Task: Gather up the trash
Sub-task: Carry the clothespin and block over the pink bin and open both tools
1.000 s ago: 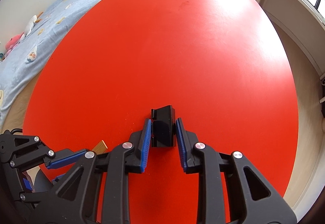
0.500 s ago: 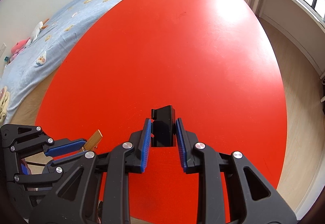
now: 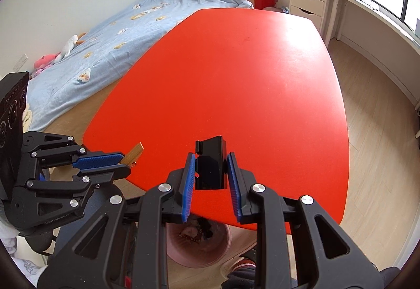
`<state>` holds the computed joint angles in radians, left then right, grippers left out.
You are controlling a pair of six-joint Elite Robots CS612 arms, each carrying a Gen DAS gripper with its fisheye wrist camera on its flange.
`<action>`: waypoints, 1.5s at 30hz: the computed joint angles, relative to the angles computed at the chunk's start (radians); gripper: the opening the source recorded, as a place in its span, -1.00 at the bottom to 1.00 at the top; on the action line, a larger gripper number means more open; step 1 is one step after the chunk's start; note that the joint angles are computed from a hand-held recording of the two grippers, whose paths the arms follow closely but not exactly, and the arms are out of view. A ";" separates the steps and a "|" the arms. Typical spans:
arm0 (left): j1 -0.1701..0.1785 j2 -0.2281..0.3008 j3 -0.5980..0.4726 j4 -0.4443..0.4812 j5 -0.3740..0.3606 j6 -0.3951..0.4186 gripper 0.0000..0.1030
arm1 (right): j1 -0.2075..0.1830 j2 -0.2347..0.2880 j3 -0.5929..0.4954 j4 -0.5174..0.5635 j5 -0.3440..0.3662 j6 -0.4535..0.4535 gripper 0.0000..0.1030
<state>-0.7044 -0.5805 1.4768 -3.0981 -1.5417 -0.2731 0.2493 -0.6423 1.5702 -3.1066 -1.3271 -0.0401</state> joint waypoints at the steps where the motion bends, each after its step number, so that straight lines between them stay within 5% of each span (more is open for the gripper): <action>1: -0.001 -0.005 0.011 -0.012 0.000 0.001 -0.75 | 0.000 -0.008 0.019 -0.014 0.002 -0.004 -0.53; 15: -0.022 -0.044 0.115 -0.094 -0.022 -0.016 -0.75 | 0.013 -0.073 0.200 -0.130 0.043 -0.023 -0.53; 35: -0.030 -0.047 0.156 -0.091 -0.078 -0.027 -0.74 | 0.018 -0.069 0.222 -0.093 0.090 -0.050 -0.51; 36: -0.028 -0.046 0.155 -0.093 -0.076 -0.029 -0.64 | 0.018 -0.069 0.221 -0.088 0.088 -0.051 -0.51; 37: -0.027 -0.045 0.155 -0.091 -0.074 -0.033 -0.34 | 0.018 -0.069 0.220 -0.083 0.083 -0.052 -0.49; 38: -0.026 -0.044 0.156 -0.094 -0.068 -0.041 -0.05 | 0.016 -0.067 0.217 -0.077 0.076 -0.055 -0.24; 39: -0.025 -0.043 0.158 -0.107 -0.059 -0.049 0.57 | 0.016 -0.067 0.217 -0.082 0.066 -0.051 0.23; 40: -0.028 -0.042 0.164 -0.131 -0.044 -0.057 0.75 | 0.016 -0.065 0.217 -0.091 0.060 -0.045 0.43; 42: -0.028 -0.044 0.164 -0.122 -0.035 -0.062 0.78 | 0.016 -0.064 0.217 -0.094 0.049 -0.033 0.79; 45: -0.027 -0.045 0.165 -0.118 -0.025 -0.072 0.84 | 0.016 -0.061 0.213 -0.086 0.039 -0.023 0.91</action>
